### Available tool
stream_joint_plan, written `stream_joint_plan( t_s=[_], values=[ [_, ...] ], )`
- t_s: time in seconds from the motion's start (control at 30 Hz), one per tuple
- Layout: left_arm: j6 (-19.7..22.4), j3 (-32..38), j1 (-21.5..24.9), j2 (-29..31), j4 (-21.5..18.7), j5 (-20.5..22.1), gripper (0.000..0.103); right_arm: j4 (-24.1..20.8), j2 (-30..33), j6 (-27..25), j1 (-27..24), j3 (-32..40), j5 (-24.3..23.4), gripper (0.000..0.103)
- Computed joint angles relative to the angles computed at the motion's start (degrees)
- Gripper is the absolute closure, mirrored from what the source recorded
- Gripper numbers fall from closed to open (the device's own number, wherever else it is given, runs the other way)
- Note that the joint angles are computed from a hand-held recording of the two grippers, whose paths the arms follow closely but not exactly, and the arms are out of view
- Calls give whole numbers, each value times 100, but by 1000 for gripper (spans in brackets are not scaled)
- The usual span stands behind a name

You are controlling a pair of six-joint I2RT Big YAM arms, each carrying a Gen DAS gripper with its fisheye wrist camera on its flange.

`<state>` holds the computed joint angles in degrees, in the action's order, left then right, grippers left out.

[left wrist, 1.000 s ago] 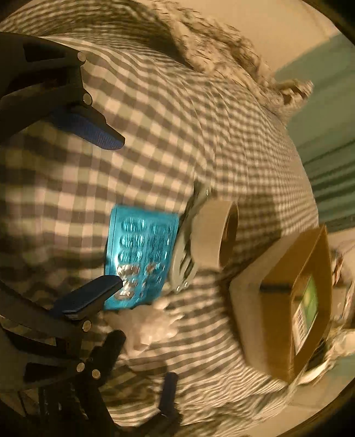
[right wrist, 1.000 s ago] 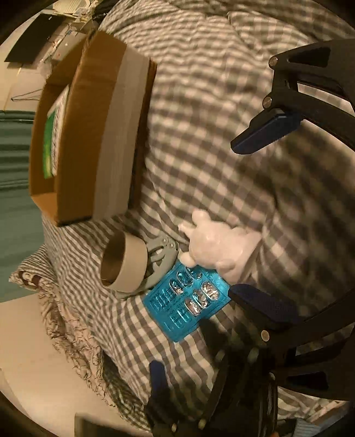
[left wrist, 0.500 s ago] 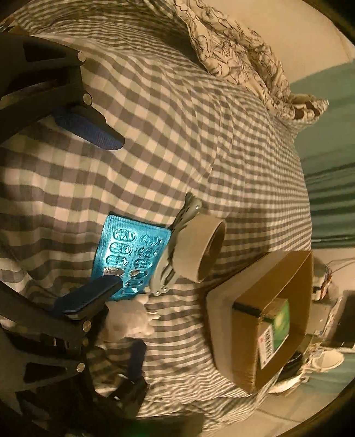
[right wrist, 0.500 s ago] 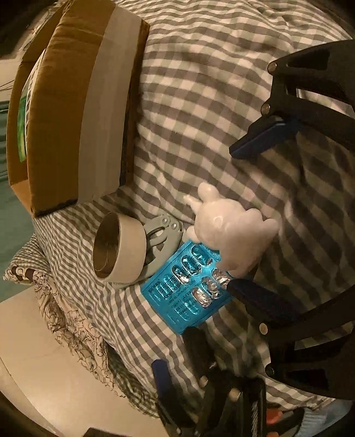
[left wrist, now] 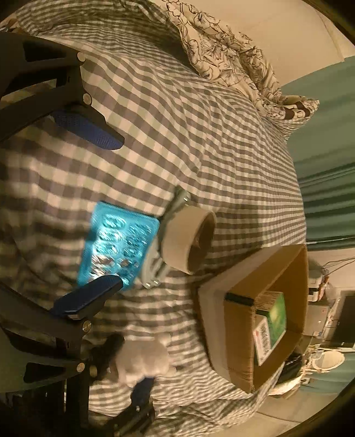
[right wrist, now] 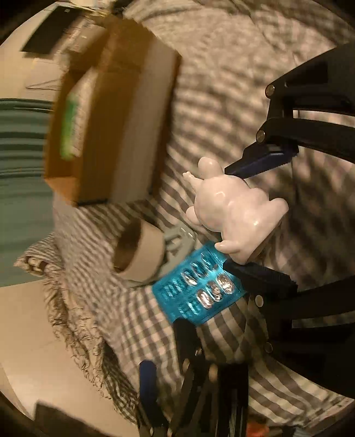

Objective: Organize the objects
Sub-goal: 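Grasp the white rabbit figurine with the right gripper while the left grasps the tape roll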

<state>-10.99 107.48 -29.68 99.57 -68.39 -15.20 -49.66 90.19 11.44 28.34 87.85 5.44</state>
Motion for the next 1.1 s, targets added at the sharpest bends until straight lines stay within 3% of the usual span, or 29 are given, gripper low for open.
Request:
stream_joint_plan(
  t_s=[0.2, 0.47, 0.57, 0.63, 0.7, 0.77, 0.87, 1.1],
  values=[
    [-90, 715, -154, 454, -26, -239, 7, 45, -333, -115, -225, -7, 429, 42],
    [805, 1532, -303, 1286, -93, -831, 7, 25, -472, -329, -728, 48, 385, 42],
    [1078, 1709, -210, 1620, -86, -685, 7, 83, -462, -364, -870, 6, 287, 42],
    [993, 2064, -135, 1924, -403, -705, 7, 107, -458, -343, -941, -59, 172, 42],
    [915, 2165, -68, 2027, -400, -634, 7, 42, -441, -264, -1008, -101, 0, 42],
    [934, 2215, -51, 2064, -370, -569, 8, 65, -491, -214, -1031, -201, -104, 42],
    [1005, 2116, -72, 2000, -318, -540, 20, 74, -547, -193, -1022, -282, -98, 42],
    [821, 1330, -178, 1257, 27, -182, 21, -18, -889, -73, -908, -413, 176, 42]
  ],
)
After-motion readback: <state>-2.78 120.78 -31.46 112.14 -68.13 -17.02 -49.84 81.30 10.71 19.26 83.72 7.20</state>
